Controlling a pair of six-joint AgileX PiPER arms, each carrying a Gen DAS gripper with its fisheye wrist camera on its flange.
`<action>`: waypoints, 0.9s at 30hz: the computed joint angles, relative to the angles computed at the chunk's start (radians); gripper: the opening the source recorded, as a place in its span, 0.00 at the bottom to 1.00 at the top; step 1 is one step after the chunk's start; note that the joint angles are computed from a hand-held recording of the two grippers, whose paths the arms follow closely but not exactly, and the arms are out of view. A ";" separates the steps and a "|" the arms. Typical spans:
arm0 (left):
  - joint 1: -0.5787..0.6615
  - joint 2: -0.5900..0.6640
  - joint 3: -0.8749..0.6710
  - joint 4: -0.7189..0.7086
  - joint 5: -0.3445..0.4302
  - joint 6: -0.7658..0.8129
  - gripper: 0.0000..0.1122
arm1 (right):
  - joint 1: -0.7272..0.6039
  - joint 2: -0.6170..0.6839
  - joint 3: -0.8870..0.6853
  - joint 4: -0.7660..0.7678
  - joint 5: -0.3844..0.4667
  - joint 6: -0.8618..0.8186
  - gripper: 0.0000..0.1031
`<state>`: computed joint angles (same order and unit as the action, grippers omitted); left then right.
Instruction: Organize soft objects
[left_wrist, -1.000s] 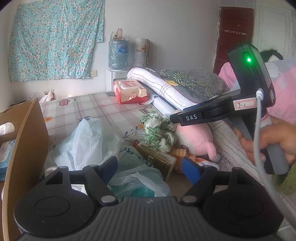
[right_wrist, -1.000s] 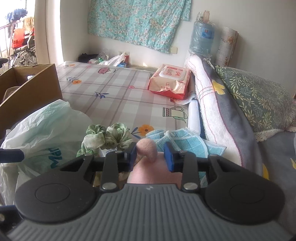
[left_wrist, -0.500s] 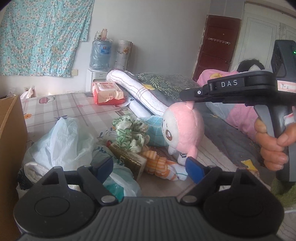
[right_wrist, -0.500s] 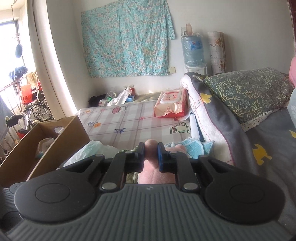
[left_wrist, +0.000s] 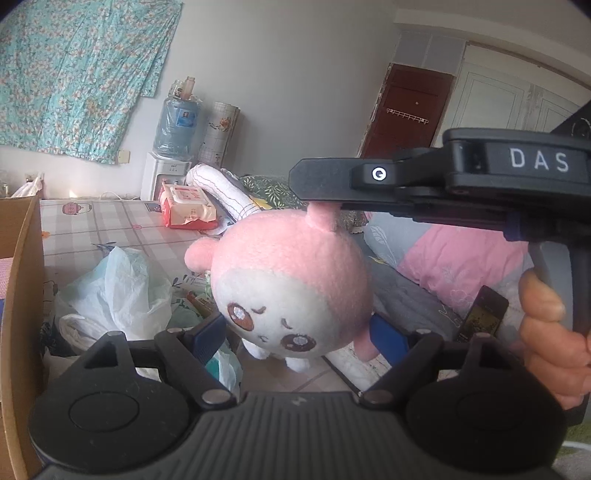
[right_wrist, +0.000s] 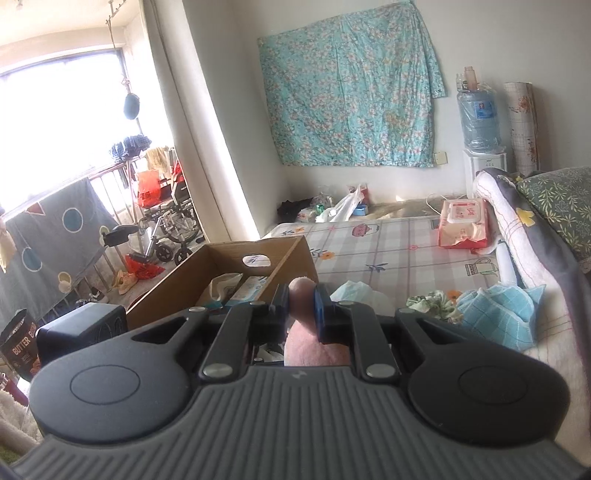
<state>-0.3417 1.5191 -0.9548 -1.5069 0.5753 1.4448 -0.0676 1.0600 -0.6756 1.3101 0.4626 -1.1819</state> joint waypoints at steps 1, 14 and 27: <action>0.031 -0.025 0.022 -0.011 0.018 0.007 0.76 | 0.050 -0.012 -0.017 -0.044 -0.009 0.055 0.12; 0.525 -0.251 0.186 -0.015 0.237 0.030 0.76 | 0.534 0.226 -0.385 -0.372 -0.073 0.447 0.12; 0.790 -0.213 0.117 0.115 0.102 -0.200 0.76 | 0.652 1.079 -1.473 -0.684 0.370 0.898 0.12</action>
